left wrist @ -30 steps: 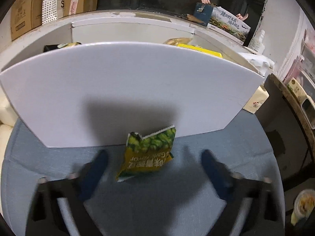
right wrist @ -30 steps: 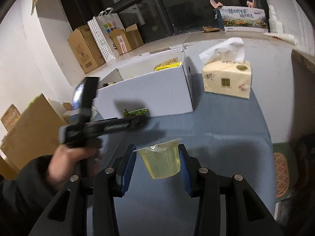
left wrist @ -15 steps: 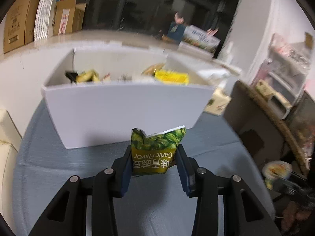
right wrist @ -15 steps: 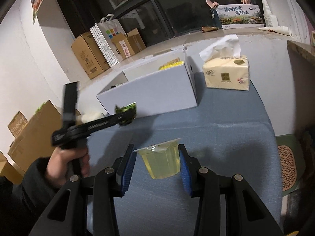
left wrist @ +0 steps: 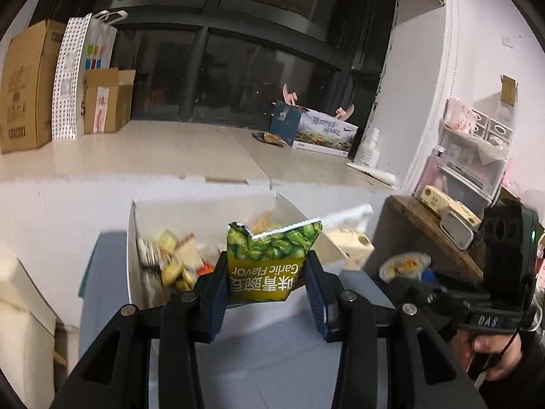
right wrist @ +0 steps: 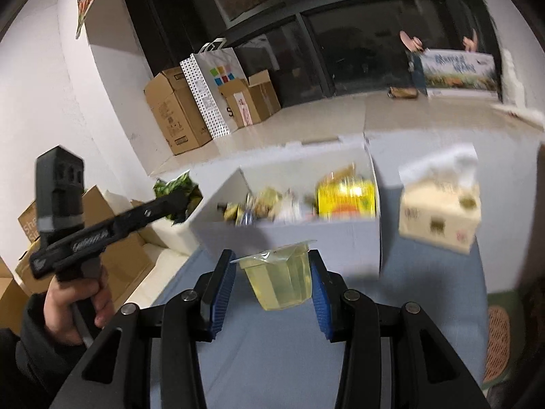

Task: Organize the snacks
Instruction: 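Drop the pea packet and jelly cup into the white box, opening both tools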

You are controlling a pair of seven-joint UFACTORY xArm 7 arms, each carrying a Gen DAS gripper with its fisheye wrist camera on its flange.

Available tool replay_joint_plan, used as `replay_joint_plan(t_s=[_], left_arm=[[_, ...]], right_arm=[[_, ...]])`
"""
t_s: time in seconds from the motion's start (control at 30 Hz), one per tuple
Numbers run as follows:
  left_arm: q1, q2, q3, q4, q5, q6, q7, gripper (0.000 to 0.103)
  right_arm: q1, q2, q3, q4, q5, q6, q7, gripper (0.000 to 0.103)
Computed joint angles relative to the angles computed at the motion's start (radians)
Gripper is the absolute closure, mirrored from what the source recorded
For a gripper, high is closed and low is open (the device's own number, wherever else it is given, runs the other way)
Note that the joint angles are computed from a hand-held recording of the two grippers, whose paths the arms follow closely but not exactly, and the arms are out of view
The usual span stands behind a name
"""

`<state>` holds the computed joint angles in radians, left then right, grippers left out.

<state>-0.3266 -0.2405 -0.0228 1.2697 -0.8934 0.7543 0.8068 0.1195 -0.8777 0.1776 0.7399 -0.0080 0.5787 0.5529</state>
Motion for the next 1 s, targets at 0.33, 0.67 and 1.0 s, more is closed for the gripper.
replay_joint_plan(t_s=[0.33,0.67,1.0], left_arm=[[0.055,0.254,-0.075,0.297,0.150,0.012,-0.102,0.057],[0.102,0.355,-0.120,0.362,0.341,0.015,-0.259,0.000],[0.100,0.238,-0.120,0.209,0.283,-0.107,-0.161,0.000]], right_arm=[[-0.072,0.379,-0.058,0.330,-0.065,0.009,-0.112,0.057],[-0.115,0.584,-0.019,0.481,-0.238,0.130,-0.048,0.002],[-0.142,0.481,0.019,0.390,-0.386,0.142,0.070,0.000]])
